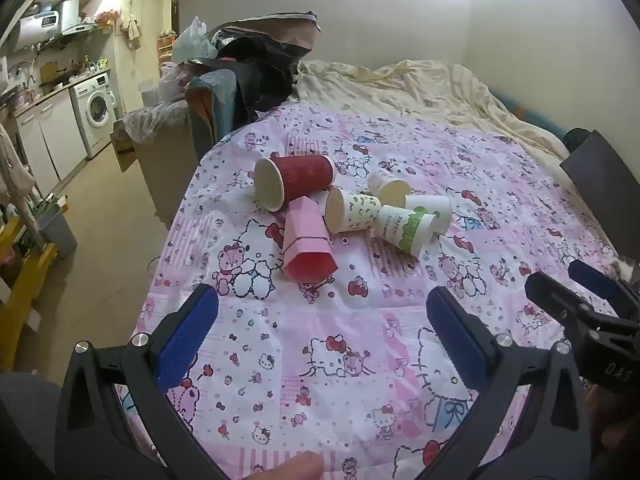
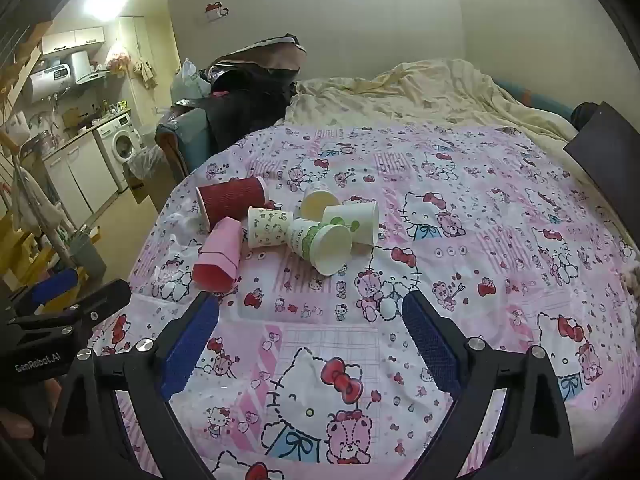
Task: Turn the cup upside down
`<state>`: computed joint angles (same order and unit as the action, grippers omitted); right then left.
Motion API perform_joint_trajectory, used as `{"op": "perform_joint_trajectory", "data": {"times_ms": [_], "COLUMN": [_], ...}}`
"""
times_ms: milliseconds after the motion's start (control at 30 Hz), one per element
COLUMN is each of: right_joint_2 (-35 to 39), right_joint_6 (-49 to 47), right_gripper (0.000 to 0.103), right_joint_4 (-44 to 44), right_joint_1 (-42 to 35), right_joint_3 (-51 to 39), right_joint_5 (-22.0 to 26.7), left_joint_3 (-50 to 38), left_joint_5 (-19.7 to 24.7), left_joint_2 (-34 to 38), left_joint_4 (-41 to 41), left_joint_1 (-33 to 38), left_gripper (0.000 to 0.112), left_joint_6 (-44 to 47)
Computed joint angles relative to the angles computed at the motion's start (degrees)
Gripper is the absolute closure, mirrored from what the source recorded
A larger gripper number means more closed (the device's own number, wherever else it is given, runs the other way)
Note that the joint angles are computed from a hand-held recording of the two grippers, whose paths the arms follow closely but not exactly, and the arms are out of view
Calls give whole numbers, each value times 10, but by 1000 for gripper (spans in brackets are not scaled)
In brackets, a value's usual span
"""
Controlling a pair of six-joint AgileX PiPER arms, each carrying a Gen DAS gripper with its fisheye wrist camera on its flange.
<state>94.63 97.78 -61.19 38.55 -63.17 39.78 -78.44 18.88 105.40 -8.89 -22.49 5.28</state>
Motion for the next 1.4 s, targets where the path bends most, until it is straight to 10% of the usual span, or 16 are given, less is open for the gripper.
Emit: {"op": "perform_joint_trajectory", "data": {"times_ms": [1400], "right_joint_2": [-16], "right_joint_6": [6], "right_gripper": [8], "right_joint_4": [5], "right_joint_1": [-16], "right_joint_3": [12], "right_joint_5": [-2], "left_joint_3": [7], "left_joint_5": [-4], "left_joint_2": [1], "left_joint_4": [55], "left_joint_1": [-5], "left_gripper": [10], "left_joint_6": [-52]}}
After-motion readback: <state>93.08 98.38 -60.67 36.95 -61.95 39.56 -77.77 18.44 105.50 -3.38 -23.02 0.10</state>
